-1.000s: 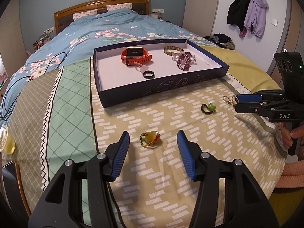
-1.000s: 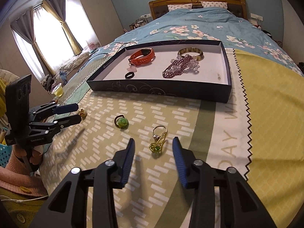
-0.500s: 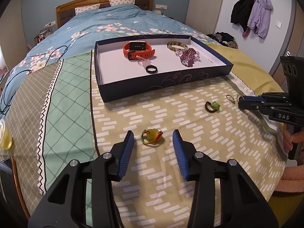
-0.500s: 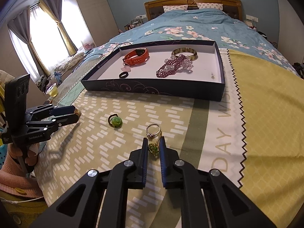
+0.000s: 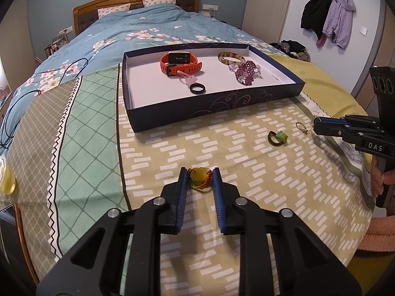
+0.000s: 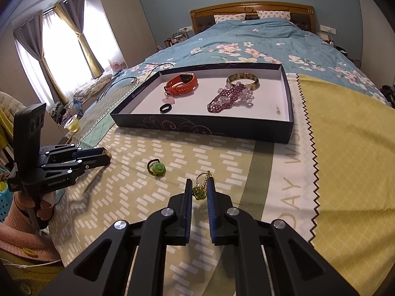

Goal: Organize jewelry
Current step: 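Carry yellow ring with left tool while right tool carries pendant toward box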

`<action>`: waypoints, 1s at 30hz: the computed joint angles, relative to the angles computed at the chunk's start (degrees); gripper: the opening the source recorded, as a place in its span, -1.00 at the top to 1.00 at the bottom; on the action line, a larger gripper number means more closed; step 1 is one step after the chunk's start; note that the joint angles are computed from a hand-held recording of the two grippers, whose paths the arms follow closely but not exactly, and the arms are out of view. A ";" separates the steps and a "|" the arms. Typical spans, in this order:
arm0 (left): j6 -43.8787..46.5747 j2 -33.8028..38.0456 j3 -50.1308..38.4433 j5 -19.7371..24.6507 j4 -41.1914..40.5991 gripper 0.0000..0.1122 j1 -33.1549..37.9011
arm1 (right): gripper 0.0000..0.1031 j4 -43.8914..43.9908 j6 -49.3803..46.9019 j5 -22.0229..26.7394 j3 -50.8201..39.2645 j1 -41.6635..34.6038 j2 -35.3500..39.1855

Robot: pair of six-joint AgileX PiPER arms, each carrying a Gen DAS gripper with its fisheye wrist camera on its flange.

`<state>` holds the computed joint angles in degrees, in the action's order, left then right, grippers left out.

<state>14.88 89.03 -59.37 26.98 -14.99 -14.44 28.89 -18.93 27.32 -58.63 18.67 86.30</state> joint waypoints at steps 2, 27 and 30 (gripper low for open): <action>0.36 -0.35 0.38 -0.20 -0.51 0.64 -0.01 | 0.81 0.56 -0.45 -0.34 0.05 0.13 -0.14; 2.46 -3.18 -1.13 -2.25 -5.16 0.64 -2.74 | 0.81 2.03 -2.15 -2.59 -1.58 0.96 -0.52; 2.37 -3.26 -1.45 -2.41 -5.47 0.64 -2.92 | 0.81 2.46 -2.61 -2.76 -1.75 0.94 -0.46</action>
<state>17.25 85.77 -60.83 24.56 -20.46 -17.36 31.35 -21.54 24.57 -60.38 19.61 85.84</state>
